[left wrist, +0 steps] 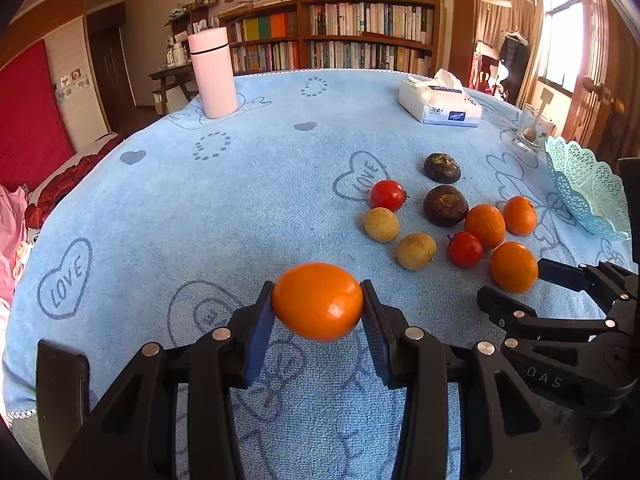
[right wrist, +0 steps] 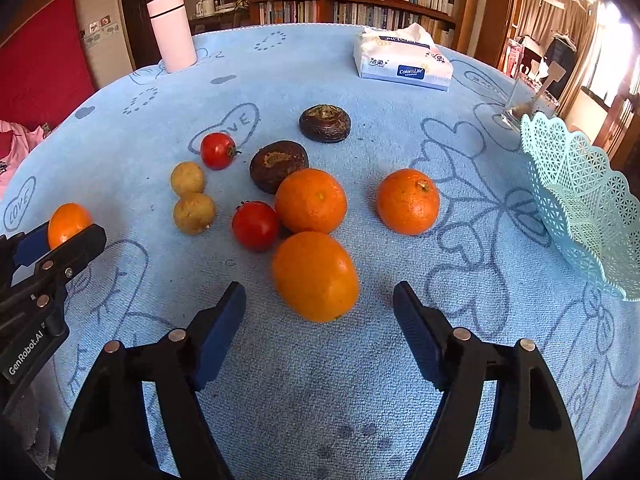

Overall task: Organize fruits
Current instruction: 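Grasp a large orange with the left tool while the right tool grasps another orange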

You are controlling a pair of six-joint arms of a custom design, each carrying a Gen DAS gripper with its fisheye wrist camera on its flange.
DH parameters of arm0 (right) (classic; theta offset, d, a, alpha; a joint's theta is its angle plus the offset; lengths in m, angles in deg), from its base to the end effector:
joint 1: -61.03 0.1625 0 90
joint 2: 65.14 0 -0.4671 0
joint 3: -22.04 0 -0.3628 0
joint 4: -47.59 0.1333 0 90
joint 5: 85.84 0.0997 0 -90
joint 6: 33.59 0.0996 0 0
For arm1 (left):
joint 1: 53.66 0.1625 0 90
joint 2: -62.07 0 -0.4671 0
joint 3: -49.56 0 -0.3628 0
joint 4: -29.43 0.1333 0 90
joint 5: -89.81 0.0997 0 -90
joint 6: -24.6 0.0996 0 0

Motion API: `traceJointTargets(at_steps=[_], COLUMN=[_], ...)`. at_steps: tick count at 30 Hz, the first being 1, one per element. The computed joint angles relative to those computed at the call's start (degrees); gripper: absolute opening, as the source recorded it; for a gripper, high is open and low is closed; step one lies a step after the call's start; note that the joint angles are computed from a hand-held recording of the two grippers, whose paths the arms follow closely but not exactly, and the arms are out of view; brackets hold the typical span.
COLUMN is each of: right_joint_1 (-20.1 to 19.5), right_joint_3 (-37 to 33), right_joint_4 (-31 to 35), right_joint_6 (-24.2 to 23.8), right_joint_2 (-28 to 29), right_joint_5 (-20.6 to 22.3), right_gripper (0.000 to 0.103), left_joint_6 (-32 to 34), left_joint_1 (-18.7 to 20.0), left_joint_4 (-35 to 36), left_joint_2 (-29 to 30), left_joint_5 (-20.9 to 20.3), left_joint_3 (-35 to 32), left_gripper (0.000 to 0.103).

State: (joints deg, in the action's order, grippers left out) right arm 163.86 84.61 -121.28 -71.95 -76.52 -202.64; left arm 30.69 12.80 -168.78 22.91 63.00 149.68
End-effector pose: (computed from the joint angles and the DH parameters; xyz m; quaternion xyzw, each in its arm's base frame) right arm 0.2671 -0.7749 -0.0605 0.3580 -0.8758 0.1772 0.2709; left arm -0.0515 -0.6745 0.1830 -0.0034 0.8081 -0.4102 0.4227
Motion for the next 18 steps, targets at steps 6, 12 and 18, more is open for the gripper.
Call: traceJointTargets(at_steps=[6,12,18], right_joint_1=[0.0,0.0,-0.5], right_joint_3=[-0.5,0.4,2.2], right_joint_4=[-0.2,-1.9,-2.3], right_joint_6=[-0.7,-2.0,-1.2], right_joint_2=[0.4,0.2,-1.4], right_joint_5=[1.2,1.5,2.5], right_gripper=[0.056,0.041,0.041], left_joint_6=[-0.6,-0.1,0.9], left_joint_1=[0.3,0.0,-0.6], left_joint_4=[0.8,1.3,1.7], left_joint_2=[-0.2,0.3,1.1], left_joint_5=[0.1,0.2,0.6], left_joint_3=[-0.2,-0.9,-1.8], left_gripper=[0.043,0.043,0.043])
